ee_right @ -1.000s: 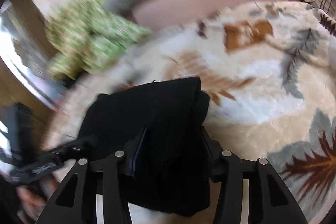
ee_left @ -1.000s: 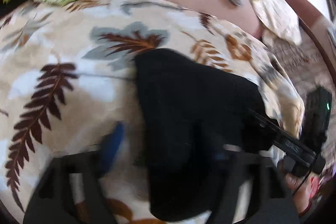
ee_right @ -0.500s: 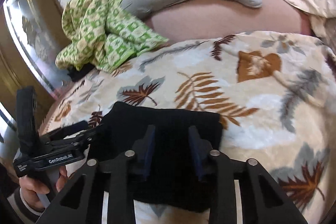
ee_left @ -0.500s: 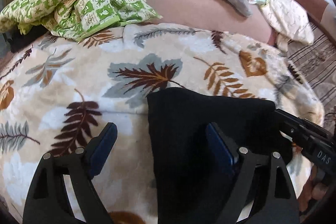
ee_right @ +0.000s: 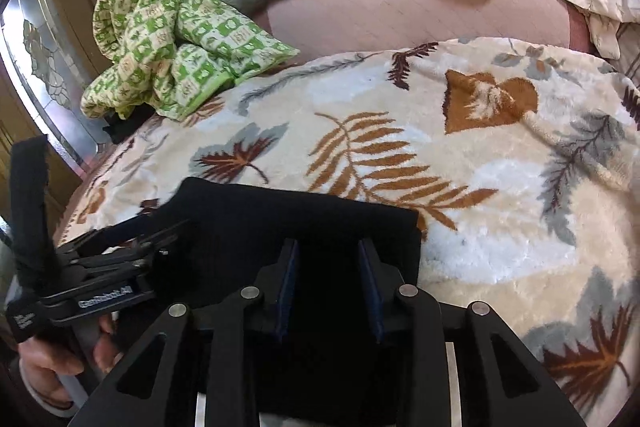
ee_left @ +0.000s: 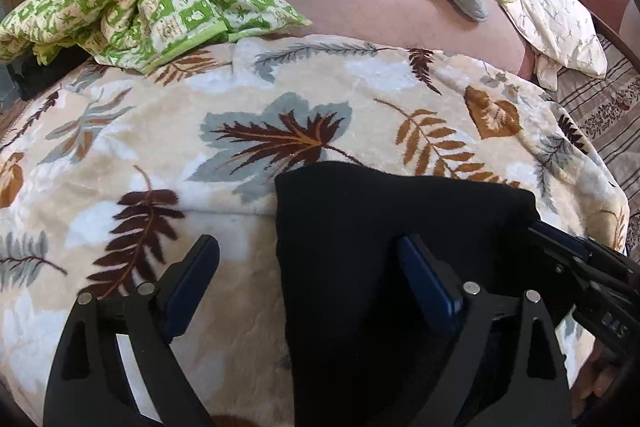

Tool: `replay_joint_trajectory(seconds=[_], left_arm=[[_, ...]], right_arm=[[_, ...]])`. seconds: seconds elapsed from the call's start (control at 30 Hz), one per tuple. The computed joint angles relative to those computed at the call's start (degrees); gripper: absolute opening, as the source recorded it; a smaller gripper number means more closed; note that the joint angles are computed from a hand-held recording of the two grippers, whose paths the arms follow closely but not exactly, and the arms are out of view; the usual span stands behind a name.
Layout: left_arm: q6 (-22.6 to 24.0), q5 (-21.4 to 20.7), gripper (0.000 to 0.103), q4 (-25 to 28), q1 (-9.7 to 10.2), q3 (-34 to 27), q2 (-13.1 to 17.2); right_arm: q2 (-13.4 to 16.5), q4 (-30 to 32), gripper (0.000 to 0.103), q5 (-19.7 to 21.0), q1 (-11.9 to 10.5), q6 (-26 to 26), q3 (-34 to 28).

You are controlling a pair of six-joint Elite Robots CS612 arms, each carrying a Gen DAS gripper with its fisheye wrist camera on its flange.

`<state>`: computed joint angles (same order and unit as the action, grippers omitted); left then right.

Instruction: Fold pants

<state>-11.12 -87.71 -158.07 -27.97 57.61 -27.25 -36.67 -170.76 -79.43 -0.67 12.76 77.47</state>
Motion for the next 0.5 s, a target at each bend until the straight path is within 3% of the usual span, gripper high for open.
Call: replay_joint_trajectory(seconds=[0.3,0.5], left_arm=[[0.46,0.73,0.092,-4.06,-0.56,7.40,-3.39],[-0.57,0.70,0.093,-4.42,-0.76,7.88,-3.13]], right_arm=[[-4.58,-2.70,0.037,-2.56,1.39,-2.57,7.76],[-3.71,-3.53,0.039,-4.60,1.96,-3.10,8.24]])
